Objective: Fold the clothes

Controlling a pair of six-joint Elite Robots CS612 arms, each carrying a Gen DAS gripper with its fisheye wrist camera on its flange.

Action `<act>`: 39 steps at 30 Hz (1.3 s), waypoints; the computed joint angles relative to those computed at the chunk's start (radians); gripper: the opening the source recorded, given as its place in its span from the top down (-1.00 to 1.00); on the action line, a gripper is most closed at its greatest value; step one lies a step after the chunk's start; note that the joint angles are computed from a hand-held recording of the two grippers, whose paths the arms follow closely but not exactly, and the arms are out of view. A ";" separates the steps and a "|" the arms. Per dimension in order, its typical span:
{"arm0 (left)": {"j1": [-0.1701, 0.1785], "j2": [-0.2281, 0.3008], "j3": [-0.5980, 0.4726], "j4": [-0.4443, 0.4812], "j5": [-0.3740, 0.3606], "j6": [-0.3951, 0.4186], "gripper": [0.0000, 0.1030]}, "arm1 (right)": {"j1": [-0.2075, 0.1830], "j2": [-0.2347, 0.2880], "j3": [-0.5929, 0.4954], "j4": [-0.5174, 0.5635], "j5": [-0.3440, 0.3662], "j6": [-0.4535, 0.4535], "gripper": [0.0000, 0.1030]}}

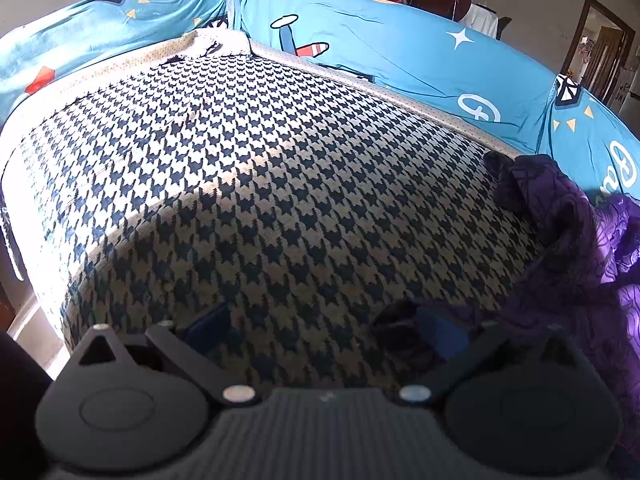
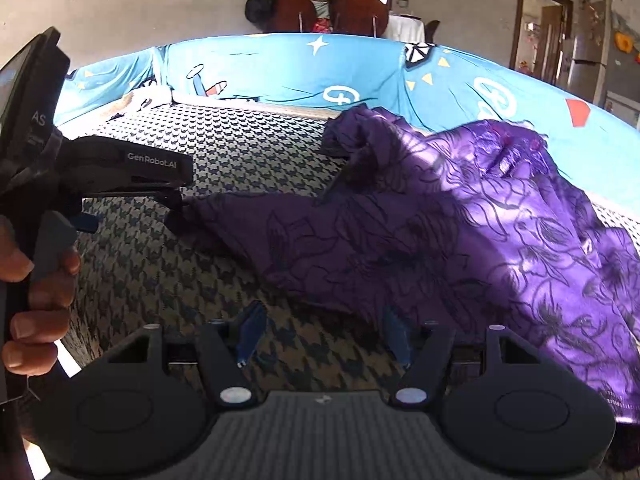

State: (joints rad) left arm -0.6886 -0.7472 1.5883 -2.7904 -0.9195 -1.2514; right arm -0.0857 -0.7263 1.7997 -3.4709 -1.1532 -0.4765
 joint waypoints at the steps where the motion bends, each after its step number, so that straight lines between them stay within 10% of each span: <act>1: 0.001 0.000 0.001 -0.001 -0.001 -0.003 -1.00 | 0.007 0.008 -0.010 -0.004 -0.005 -0.020 -0.31; 16: 0.003 0.010 -0.012 -0.004 -0.024 0.008 -1.00 | 0.038 0.085 -0.100 -0.031 -0.028 -0.078 -0.32; 22: 0.003 0.013 -0.015 0.003 -0.022 0.009 -1.00 | 0.036 0.099 -0.116 -0.058 -0.022 -0.046 0.58; 30: -0.002 0.004 -0.009 0.040 0.023 -0.029 -1.00 | 0.001 0.025 -0.064 0.028 0.083 0.005 0.82; 39: -0.008 0.002 -0.015 0.099 0.056 -0.051 -1.00 | -0.037 -0.073 0.057 0.191 0.191 -0.237 0.72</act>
State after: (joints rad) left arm -0.6970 -0.7452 1.5736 -2.6910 -0.8633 -1.3024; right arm -0.1223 -0.7989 1.8571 -3.2798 -0.9618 -0.7131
